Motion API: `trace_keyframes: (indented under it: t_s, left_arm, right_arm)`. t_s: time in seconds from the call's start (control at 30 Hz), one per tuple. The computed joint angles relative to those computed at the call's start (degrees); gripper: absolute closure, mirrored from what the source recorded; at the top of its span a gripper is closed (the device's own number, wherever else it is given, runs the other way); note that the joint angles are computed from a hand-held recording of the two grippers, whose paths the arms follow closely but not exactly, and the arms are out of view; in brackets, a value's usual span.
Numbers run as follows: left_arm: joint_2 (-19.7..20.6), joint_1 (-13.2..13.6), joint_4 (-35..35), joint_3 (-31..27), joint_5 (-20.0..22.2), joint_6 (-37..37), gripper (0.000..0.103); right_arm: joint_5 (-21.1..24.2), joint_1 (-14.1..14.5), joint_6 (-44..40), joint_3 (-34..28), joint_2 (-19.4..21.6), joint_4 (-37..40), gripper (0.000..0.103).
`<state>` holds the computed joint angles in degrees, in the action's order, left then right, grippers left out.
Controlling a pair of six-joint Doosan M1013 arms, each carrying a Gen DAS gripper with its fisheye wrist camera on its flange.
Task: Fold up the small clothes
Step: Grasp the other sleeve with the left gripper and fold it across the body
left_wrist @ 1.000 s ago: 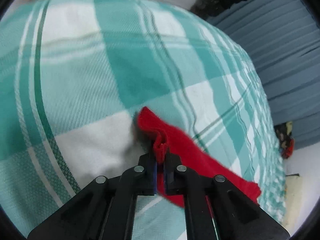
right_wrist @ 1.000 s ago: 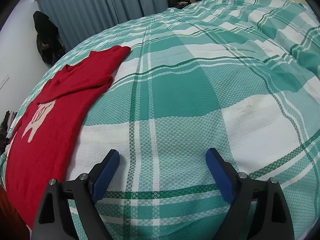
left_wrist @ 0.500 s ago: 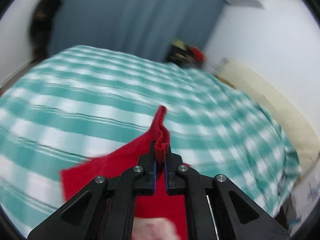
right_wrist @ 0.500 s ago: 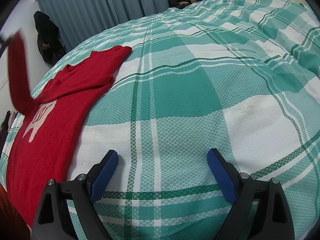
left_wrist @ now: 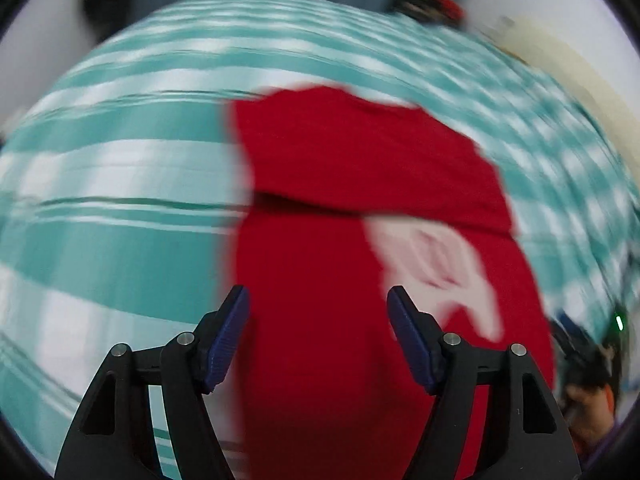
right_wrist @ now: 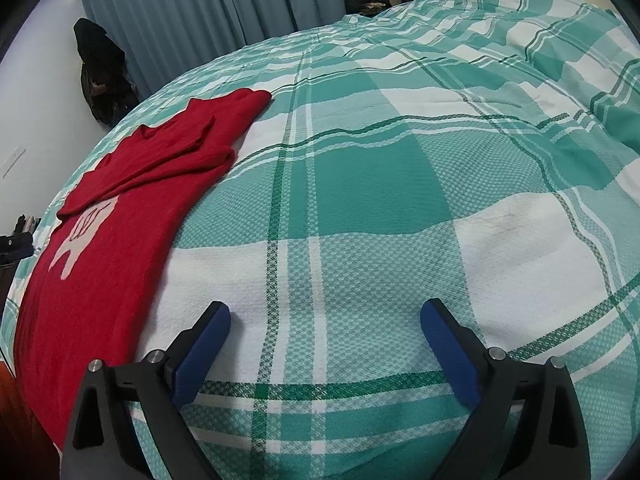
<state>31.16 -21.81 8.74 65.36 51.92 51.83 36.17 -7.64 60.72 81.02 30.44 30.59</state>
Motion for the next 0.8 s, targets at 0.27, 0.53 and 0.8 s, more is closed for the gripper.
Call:
trace_keyframes:
  t_s: [0.27, 0.53, 0.8]
  left_arm:
    - [5.57, 0.24, 5.82, -5.83, 3.19, 4.78, 0.028]
    - [3.75, 2.15, 11.06, 0.12, -0.55, -10.83, 0.097]
    - [2.76, 2.72, 7.39, 1.45, -0.77, -10.78, 0.088]
  right_arm:
    - [-0.43, 0.23, 0.35, 0.02, 0.03, -0.83, 0.005]
    - [-0.51, 0.25, 0.26, 0.04, 0.04, -0.79, 0.005]
    - [-0.23, 0.48, 0.59, -0.31, 0.24, -1.71, 0.001]
